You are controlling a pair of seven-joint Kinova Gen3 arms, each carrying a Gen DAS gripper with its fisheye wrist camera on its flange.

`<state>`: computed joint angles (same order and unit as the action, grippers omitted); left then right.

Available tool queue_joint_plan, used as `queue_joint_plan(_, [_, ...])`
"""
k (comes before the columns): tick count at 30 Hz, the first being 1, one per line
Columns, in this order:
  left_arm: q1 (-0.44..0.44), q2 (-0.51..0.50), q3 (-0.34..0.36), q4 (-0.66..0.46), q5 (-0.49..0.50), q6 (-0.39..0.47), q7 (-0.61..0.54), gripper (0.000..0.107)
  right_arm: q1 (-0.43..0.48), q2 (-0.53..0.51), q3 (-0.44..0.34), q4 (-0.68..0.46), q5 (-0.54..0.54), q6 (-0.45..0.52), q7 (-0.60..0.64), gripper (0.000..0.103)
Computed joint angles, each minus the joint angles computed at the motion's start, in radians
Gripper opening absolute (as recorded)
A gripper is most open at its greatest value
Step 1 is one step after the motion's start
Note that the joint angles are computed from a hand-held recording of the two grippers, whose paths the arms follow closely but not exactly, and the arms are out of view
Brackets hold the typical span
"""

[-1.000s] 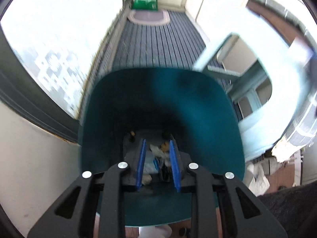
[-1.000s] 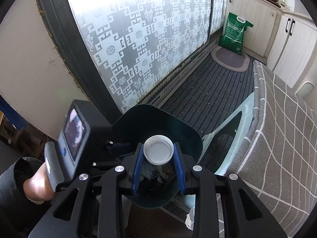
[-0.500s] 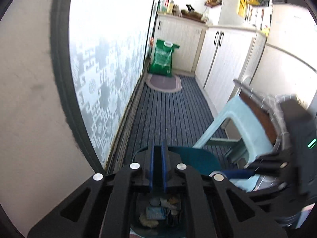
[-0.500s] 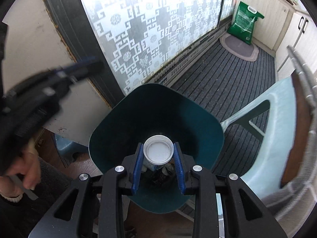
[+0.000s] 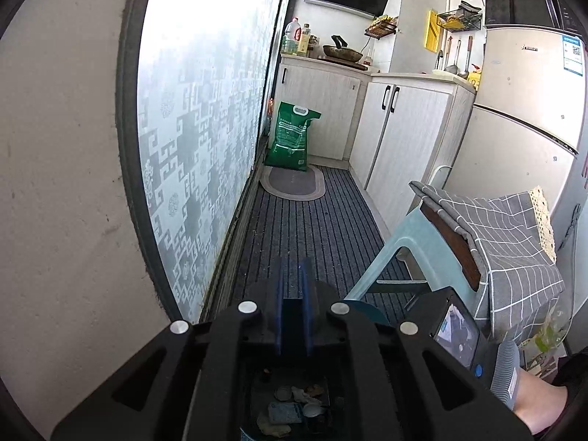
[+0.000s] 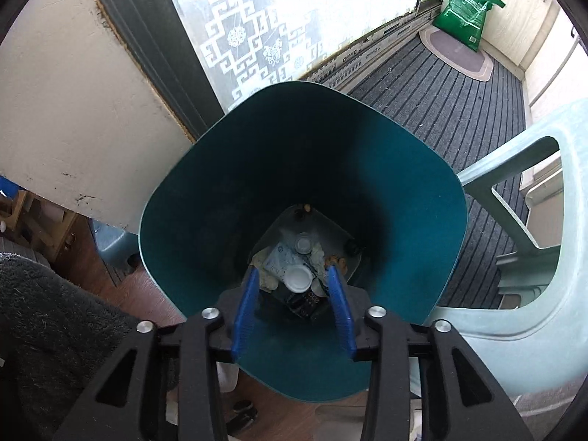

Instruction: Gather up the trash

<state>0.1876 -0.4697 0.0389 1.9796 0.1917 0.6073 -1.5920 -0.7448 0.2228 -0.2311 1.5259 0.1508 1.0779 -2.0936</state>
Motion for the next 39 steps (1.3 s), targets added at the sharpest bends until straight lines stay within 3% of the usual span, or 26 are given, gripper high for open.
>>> queue_joint_plan(12, [-0.046, -0.085, 0.032, -0.036, -0.051, 0.107, 0.050, 0.033, -0.055, -0.175, -0.057, 0.066, 0.174, -0.062, -0.164, 0.035])
queue_joint_plan(16, [-0.063, -0.117, 0.100, -0.033, -0.073, 0.137, 0.081, 0.039, -0.038, -0.266, -0.104, 0.096, 0.228, -0.049, -0.215, 0.035])
queue_joint_plan(19, [-0.065, -0.126, 0.151, -0.032, -0.088, 0.149, 0.103, 0.051, 0.002, -0.342, -0.134, 0.128, 0.233, -0.039, -0.226, 0.035])
queue_joint_plan(22, [-0.056, -0.113, 0.190, -0.030, -0.087, 0.167, 0.132, 0.061, 0.044, -0.418, -0.172, 0.149, 0.250, -0.003, -0.236, 0.043])
queue_joint_plan(23, [-0.057, -0.110, 0.207, -0.027, -0.089, 0.166, 0.145, 0.069, 0.058, -0.447, -0.186, 0.157, 0.256, 0.013, -0.240, 0.052])
queue_joint_plan(26, [-0.051, -0.090, 0.252, -0.013, -0.096, 0.139, 0.175, 0.094, 0.093, -0.543, -0.199, 0.182, 0.234, 0.057, -0.212, 0.060])
queue_joint_plan(29, [-0.040, -0.065, 0.295, -0.016, -0.107, 0.135, 0.208, 0.095, 0.133, -0.634, -0.231, 0.196, 0.228, 0.117, -0.200, 0.068])
queue_joint_plan(33, [-0.120, -0.080, 0.434, -0.036, -0.197, 0.148, 0.308, 0.098, 0.184, -0.752, -0.233, 0.216, 0.209, 0.169, -0.167, 0.074])
queue_joint_plan(39, [-0.147, -0.094, 0.492, -0.052, -0.239, 0.171, 0.390, 0.098, 0.252, -0.889, -0.159, 0.279, 0.150, 0.140, -0.125, 0.084])
